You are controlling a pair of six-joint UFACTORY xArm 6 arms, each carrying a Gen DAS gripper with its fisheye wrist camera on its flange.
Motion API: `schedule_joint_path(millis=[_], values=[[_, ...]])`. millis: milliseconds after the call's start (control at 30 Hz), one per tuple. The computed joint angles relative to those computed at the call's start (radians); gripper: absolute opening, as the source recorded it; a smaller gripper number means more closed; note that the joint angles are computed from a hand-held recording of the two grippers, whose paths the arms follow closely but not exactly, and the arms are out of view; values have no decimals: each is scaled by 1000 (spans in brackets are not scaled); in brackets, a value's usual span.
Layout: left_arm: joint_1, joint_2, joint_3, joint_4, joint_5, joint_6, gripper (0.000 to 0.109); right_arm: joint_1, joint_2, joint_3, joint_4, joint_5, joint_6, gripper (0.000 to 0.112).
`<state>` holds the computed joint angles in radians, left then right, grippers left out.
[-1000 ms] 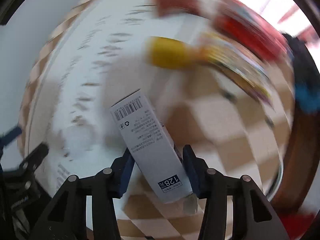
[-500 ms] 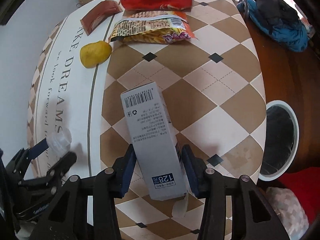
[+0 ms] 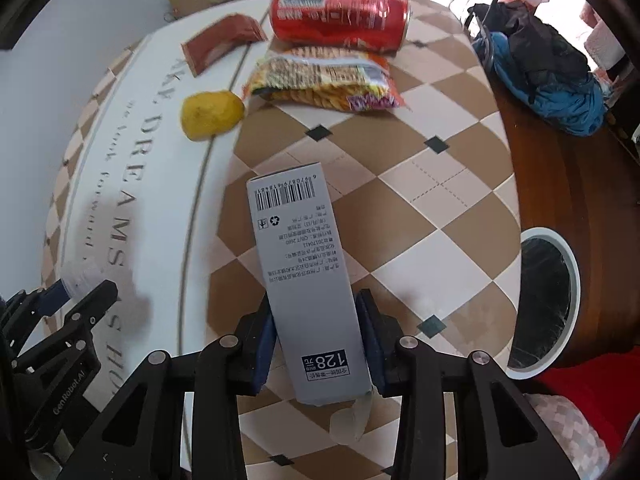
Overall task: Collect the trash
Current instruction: 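Carry the cup and white box over the bin and open both tools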
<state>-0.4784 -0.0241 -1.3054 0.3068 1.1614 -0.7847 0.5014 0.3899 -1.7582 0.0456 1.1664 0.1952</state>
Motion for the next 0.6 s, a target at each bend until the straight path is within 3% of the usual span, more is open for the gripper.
schedule_joint_path(millis=[367, 600], values=[[-85, -53, -110, 101, 71, -64, 38, -16, -255, 227, 78, -150, 54, 40], [-186, 70, -361, 144, 107, -47, 38, -118, -452, 362, 169, -219, 57, 40]])
